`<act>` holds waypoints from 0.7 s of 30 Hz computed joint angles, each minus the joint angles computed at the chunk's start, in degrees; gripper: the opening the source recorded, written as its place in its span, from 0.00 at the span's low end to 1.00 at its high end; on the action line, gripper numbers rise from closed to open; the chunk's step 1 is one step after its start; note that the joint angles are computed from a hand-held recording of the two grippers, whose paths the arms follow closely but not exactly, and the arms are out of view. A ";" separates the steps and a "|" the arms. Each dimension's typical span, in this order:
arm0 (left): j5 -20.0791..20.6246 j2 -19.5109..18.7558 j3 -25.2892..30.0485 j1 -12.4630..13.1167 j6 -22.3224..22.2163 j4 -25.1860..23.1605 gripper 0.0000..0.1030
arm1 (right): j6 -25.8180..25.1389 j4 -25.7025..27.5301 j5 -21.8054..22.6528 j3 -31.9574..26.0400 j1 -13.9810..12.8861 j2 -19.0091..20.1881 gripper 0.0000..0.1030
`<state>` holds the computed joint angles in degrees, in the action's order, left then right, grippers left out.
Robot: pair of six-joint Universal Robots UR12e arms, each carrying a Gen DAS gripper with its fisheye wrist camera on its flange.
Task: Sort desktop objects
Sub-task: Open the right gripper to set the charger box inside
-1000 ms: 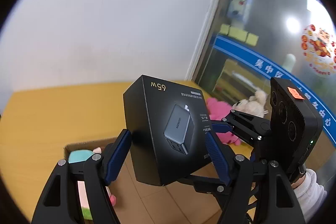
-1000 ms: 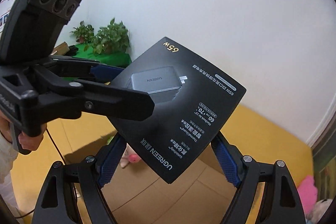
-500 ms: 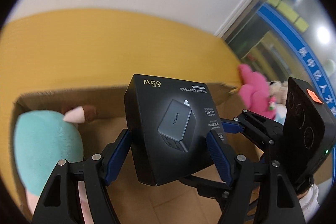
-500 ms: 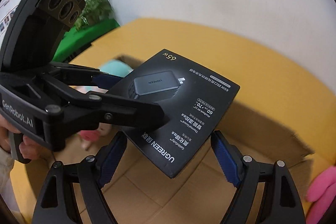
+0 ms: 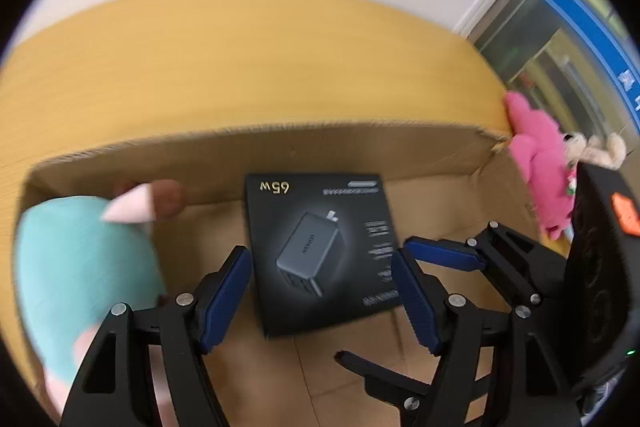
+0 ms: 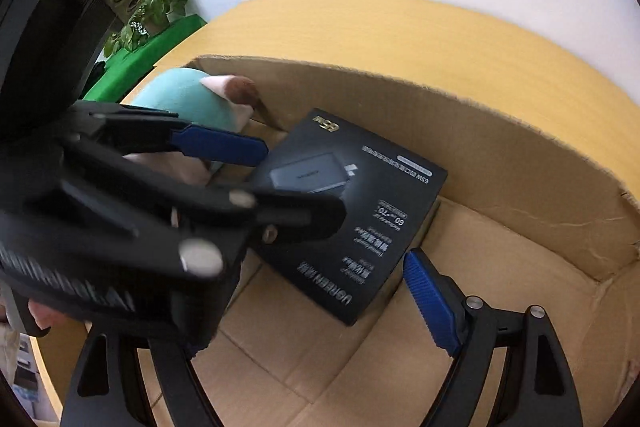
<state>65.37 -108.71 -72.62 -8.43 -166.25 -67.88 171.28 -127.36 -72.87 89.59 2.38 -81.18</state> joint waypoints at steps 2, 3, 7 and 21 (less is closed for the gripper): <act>0.15 2.97 -2.69 0.77 0.59 3.98 0.69 | 0.09 -0.51 -1.68 0.15 0.80 -0.84 0.86; -0.37 4.39 -4.06 1.34 1.13 5.62 0.69 | 0.20 -1.16 -2.81 0.80 1.05 -1.90 0.87; -3.39 12.66 -11.96 3.91 3.65 15.35 0.71 | 3.88 -6.17 -7.72 5.00 2.21 -7.40 0.95; -6.80 33.23 -31.92 8.65 -2.22 35.83 0.79 | 17.00 -20.29 -24.93 15.41 13.80 -21.90 1.00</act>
<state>58.57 -75.48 -104.54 0.23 -168.47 -32.04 188.29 -147.64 -97.80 105.01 16.18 -103.08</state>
